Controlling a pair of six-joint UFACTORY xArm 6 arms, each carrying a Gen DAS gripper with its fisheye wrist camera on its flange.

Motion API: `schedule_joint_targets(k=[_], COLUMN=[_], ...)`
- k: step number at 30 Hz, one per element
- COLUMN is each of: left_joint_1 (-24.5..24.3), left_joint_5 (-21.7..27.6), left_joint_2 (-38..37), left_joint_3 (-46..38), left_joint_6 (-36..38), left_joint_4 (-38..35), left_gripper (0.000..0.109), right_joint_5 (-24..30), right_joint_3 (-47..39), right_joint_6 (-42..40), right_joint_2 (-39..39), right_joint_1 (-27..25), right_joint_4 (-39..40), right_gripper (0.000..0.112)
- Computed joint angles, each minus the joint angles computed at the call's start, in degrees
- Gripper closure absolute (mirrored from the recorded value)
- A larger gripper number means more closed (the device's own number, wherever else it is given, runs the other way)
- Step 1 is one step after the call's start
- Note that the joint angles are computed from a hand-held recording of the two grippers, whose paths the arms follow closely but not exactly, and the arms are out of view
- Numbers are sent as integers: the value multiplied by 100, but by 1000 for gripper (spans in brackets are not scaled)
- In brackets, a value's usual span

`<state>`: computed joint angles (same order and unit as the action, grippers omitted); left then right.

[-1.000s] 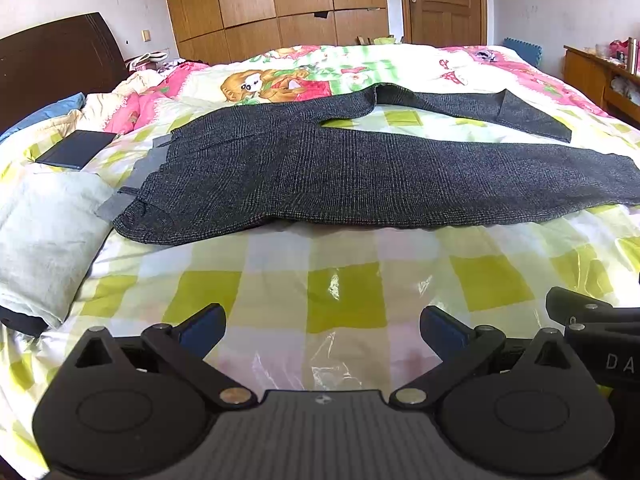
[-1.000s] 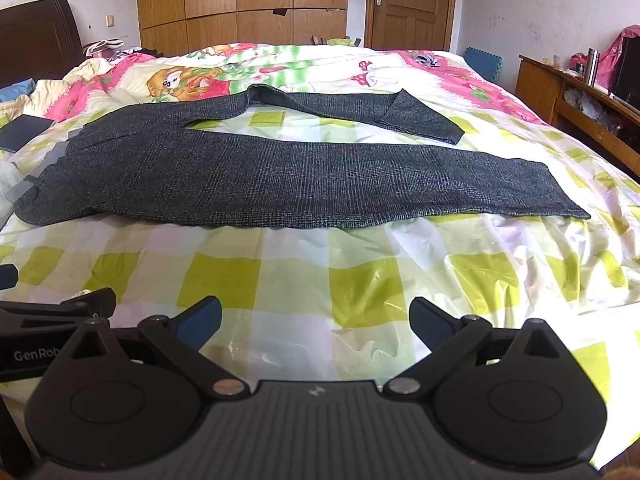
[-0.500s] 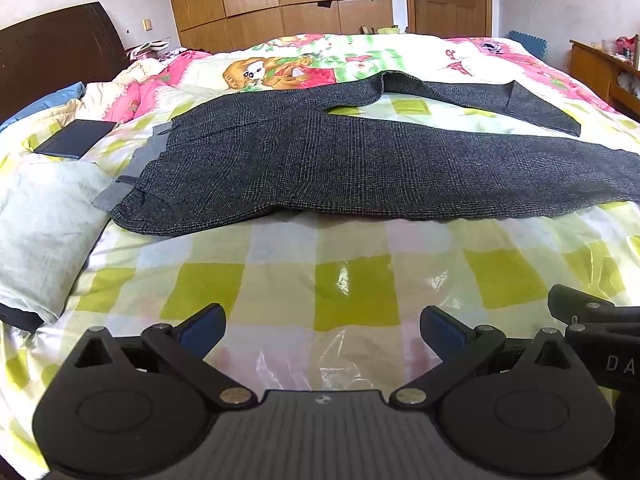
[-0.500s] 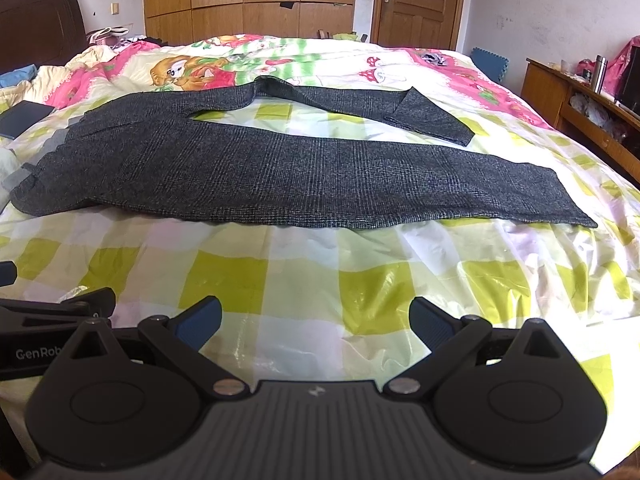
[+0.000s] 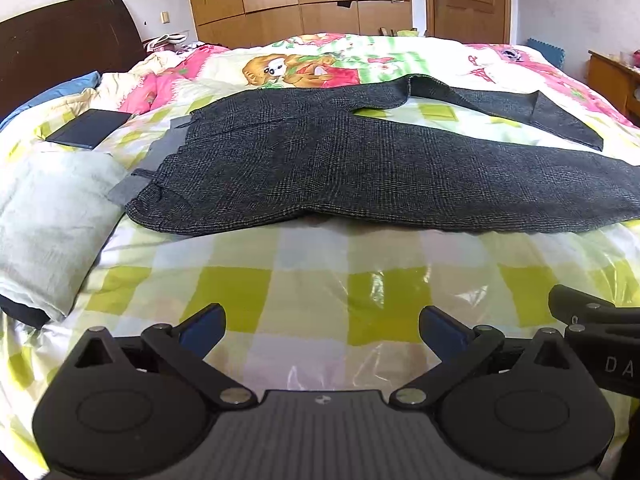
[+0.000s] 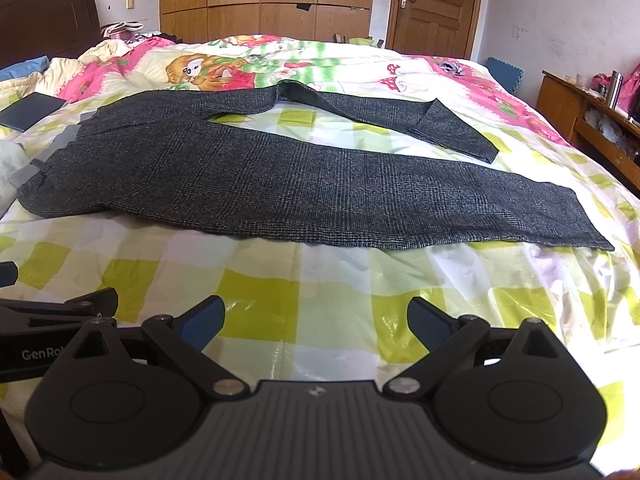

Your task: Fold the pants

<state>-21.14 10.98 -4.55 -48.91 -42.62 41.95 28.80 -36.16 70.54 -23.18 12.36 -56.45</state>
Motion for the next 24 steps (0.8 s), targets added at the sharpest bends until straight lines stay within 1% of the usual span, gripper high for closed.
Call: schedule_joint_targets(k=[5, 9, 15, 19, 20, 22, 23, 24], left_joint_1=[28, 116, 479, 814, 906, 1099, 1176, 1226], left_joint_5=[-36, -133, -433, -514, -550, -702, -778, -893], left_joint_2=[41, 117, 371, 717, 842, 1117, 1259, 1396], left_joint_3=[-29, -110, -424, -812, -941, -1213, -1348, -1449], left_joint_6=[6, -62, -164, -213, -157, 148, 419, 858], left_joint_4=[82, 368, 676, 1002, 1072, 958, 717, 274], left_gripper=[6, 6, 6, 6, 6, 6, 6, 6], right_joint_5=[-37, -150, -574, -994, -1116, -1362, -1468, -1555], right_joint_3=[-37, -201, -772, -1301, -1464, -1830, -2033, -2258], right_joint_6=[-47, -121, -246, -725, -844, -1290, -1502, -1811], right_joint_2=[67, 250, 859, 1475, 1661, 2077, 2301, 2538], right_joint_1=[-19, -32, -130, -268, -292, -324, -316, -293], right_joint_4=[25, -63, -397, -355, -383, -265, -201, -27], right_gripper=[15, 15, 15, 16, 16, 16, 18, 21])
